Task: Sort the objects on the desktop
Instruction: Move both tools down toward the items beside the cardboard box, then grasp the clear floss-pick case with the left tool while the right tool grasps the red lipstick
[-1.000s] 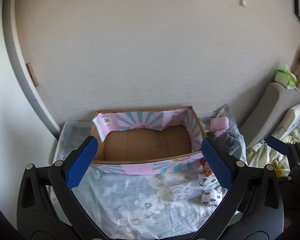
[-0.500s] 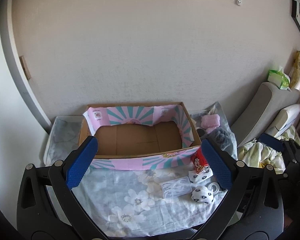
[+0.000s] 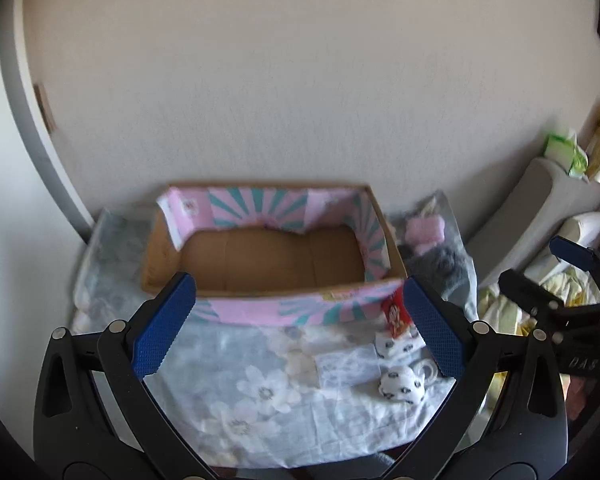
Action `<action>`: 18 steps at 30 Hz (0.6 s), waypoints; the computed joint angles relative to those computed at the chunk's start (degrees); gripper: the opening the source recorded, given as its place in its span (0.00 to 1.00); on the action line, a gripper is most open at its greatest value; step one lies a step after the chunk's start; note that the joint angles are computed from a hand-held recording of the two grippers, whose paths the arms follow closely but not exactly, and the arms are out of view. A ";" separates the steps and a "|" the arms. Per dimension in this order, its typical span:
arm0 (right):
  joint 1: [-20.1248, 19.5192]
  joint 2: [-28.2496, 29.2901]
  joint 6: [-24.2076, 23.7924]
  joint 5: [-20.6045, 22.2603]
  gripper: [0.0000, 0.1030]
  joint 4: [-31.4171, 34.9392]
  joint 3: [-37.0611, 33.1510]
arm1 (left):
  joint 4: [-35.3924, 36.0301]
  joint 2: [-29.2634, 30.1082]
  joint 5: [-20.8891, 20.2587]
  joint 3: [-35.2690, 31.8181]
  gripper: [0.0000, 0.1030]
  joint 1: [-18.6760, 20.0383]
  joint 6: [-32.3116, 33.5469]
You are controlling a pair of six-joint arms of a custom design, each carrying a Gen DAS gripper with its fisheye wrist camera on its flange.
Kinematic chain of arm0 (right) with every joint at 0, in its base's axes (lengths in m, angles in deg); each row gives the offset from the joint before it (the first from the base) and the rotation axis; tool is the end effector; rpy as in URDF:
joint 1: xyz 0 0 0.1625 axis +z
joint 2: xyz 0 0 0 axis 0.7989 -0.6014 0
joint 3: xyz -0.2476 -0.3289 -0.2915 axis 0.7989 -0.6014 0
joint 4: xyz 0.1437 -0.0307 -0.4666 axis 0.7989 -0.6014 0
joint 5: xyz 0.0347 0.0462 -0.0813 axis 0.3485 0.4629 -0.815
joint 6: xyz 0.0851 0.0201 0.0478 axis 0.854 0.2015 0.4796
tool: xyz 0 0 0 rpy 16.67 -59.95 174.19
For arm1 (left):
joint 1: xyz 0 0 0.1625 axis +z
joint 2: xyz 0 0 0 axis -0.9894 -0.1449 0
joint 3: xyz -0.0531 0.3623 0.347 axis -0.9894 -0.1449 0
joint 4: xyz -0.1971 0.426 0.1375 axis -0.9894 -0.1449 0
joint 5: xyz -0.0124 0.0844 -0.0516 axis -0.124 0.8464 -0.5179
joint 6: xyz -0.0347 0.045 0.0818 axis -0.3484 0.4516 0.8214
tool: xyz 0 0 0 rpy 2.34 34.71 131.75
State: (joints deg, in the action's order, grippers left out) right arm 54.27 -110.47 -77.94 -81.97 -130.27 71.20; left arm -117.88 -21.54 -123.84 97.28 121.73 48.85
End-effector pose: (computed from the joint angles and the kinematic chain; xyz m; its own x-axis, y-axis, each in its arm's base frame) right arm 0.2037 -0.4547 0.2712 -0.6806 0.0527 0.7307 -0.4617 0.7435 -0.4837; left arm -0.3090 -0.5177 0.1614 -0.7410 0.3529 -0.5713 0.5999 0.7301 -0.3271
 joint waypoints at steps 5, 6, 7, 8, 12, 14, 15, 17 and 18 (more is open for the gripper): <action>-5.87 -3.37 1.42 3.28 1.00 1.56 3.87 | -0.25 4.26 -2.20 1.10 1.00 1.45 -1.62; -7.46 -3.62 0.55 4.00 1.00 0.23 5.26 | -1.16 5.26 -2.27 1.53 1.00 1.70 -1.56; -8.41 -3.52 -0.20 4.25 1.00 -0.75 6.03 | -1.80 6.21 -2.35 1.93 1.00 1.82 -1.68; -9.39 -3.33 -0.99 4.44 1.00 -1.87 6.85 | -2.54 7.59 -2.35 2.31 1.00 1.99 -1.86; -15.01 -2.34 -2.83 6.83 0.91 -4.65 10.13 | -4.77 12.03 -2.09 3.26 1.00 2.53 -2.91; -18.06 -1.84 -3.65 8.39 0.83 -5.02 11.44 | -5.85 13.60 -2.52 3.39 1.00 3.05 -3.33; -18.88 -1.81 -4.15 8.85 0.78 -5.11 11.78 | -6.46 14.69 -2.57 3.35 1.00 3.36 -3.55; -20.72 -0.89 -6.00 9.93 0.71 -5.98 12.30 | -6.67 16.27 -2.15 3.06 1.00 3.62 -4.01; -21.20 -0.45 -6.67 10.18 0.68 -6.31 12.31 | -6.39 17.08 -1.90 2.79 1.00 3.77 -4.38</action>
State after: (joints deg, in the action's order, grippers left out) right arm 33.07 -110.93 -84.61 -71.79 -136.57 83.51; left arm -124.27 -4.46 -125.75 100.07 125.50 44.47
